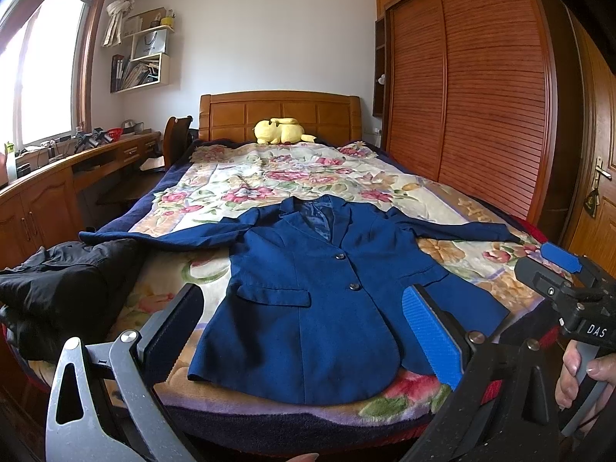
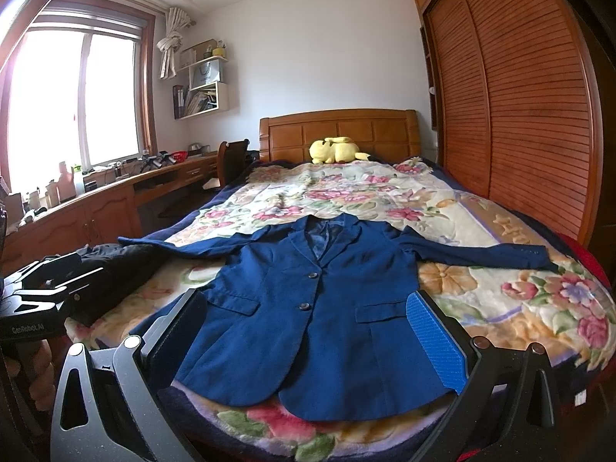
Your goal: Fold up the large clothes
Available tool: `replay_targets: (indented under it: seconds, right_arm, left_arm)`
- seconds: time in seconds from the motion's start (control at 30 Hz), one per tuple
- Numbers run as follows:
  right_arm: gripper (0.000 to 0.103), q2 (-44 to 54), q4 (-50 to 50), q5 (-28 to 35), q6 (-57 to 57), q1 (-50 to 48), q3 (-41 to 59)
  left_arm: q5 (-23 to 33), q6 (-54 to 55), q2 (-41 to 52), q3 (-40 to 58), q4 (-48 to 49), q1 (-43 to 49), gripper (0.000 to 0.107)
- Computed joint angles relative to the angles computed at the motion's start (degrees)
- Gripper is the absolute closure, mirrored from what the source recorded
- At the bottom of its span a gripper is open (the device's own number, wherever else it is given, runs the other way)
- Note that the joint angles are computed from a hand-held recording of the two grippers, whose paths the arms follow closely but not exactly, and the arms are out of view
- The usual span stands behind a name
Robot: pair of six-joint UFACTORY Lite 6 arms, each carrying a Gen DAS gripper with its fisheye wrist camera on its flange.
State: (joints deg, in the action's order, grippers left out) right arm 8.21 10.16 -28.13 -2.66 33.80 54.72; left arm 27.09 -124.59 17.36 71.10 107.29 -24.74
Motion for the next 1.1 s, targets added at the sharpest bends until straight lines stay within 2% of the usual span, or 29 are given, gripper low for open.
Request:
replay_targets:
  seconds: [0.6, 1.1]
  right_arm:
    - [0.000, 0.47, -3.64, -0.55, 3.53, -0.79, 0.11]
    - [0.000, 3.60, -0.32, -0.24, 0.68, -0.25, 2.90]
  left_arm:
    - [-0.36, -0.73, -0.06, -0.05, 0.49, 0.16, 0.004]
    - [-2.03, -4.96, 2.42, 0.19, 4.51, 2.96, 0.004]
